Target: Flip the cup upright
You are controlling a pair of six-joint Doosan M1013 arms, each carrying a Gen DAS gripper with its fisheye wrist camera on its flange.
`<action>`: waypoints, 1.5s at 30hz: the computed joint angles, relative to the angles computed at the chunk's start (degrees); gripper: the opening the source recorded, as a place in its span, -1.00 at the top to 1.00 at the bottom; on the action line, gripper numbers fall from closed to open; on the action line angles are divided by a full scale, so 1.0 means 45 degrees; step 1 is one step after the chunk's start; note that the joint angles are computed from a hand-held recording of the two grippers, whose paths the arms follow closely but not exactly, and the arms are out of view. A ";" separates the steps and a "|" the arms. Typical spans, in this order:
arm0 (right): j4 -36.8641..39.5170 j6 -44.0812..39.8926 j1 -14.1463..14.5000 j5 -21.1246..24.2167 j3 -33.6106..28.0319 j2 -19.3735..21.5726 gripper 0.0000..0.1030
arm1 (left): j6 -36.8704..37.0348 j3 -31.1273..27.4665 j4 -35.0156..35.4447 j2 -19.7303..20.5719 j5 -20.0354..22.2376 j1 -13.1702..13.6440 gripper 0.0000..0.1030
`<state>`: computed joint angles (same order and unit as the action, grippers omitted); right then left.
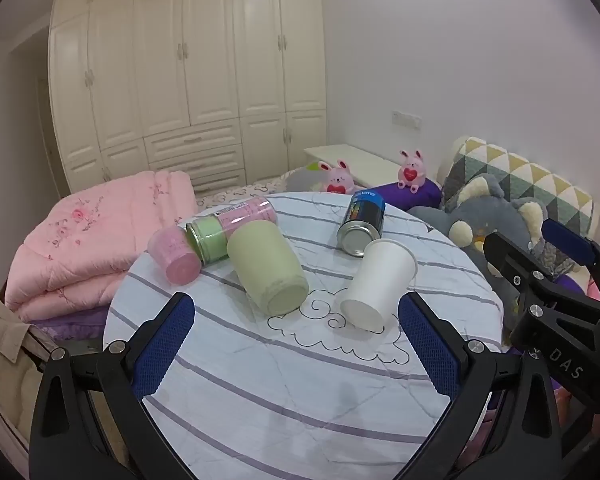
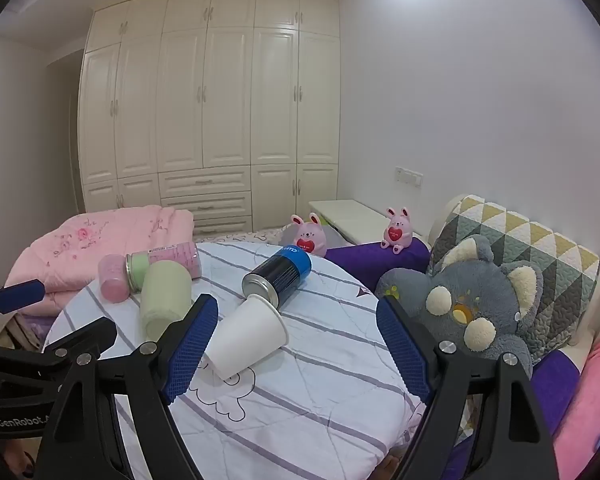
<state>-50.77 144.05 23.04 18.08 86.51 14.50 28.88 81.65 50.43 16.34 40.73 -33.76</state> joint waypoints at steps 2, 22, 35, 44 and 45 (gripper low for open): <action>-0.0191 0.0171 0.0013 -0.0028 0.0013 0.0004 -0.61 | 0.0035 -0.0005 -0.0037 0.0002 -0.0004 0.0003 -1.00; -0.0178 -0.0030 0.0043 0.0023 -0.0006 0.0042 -0.61 | 0.0024 -0.0014 -0.0009 0.0006 0.0028 -0.0004 -1.00; -0.0194 -0.0014 0.0028 -0.0003 0.0014 0.0039 -0.61 | -0.0197 0.0033 0.0231 -0.0005 0.0125 -0.0013 -1.00; -0.0284 0.0103 0.0021 -0.0029 0.0022 0.0051 -0.61 | -0.0212 0.0056 0.0261 0.0023 0.0059 0.0055 -1.00; -0.0345 0.0174 0.0023 -0.0031 0.0025 0.0048 -0.61 | -0.0181 0.0035 0.0242 0.0033 0.0087 0.0050 -1.00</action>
